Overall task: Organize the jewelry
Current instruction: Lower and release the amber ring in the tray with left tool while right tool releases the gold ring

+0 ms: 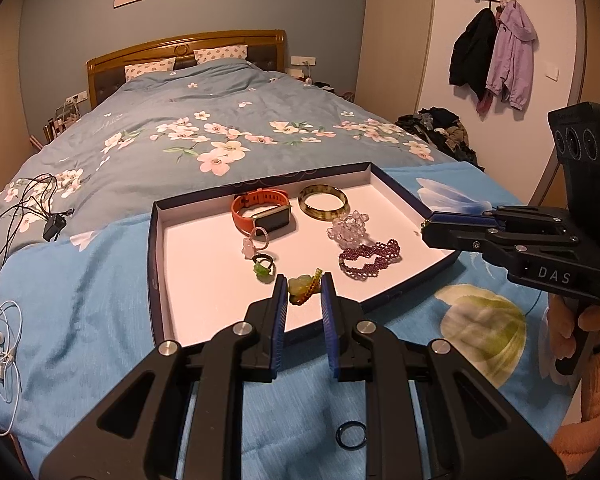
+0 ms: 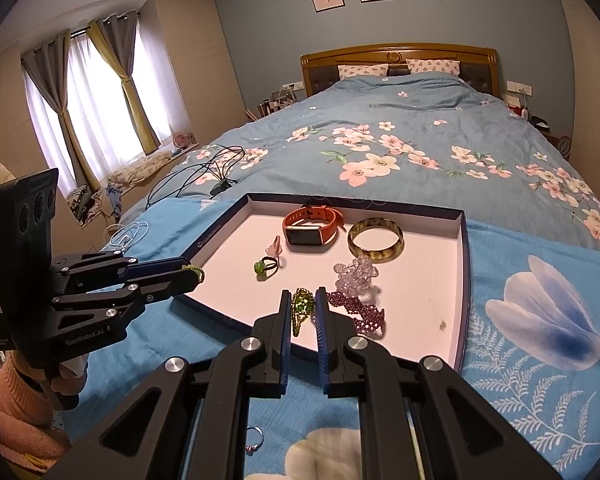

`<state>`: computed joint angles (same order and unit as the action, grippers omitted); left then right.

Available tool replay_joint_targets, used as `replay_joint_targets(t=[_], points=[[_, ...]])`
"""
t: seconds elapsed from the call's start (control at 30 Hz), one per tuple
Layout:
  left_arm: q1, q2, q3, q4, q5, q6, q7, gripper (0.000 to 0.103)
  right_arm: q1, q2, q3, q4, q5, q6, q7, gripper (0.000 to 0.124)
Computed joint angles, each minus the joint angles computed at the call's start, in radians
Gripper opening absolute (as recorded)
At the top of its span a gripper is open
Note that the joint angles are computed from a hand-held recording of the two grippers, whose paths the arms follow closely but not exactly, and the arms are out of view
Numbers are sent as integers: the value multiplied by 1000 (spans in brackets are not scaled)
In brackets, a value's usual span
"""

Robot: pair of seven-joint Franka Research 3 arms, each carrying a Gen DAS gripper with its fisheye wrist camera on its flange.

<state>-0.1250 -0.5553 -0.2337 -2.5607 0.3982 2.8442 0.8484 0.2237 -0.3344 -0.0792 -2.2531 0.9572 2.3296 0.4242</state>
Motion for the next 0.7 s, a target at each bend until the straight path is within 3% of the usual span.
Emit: replay_joint_targets(t=[0.7], points=[[29,60,-7,35,30,4,-20,17,-2,55,16,39,-5,17,16,10]])
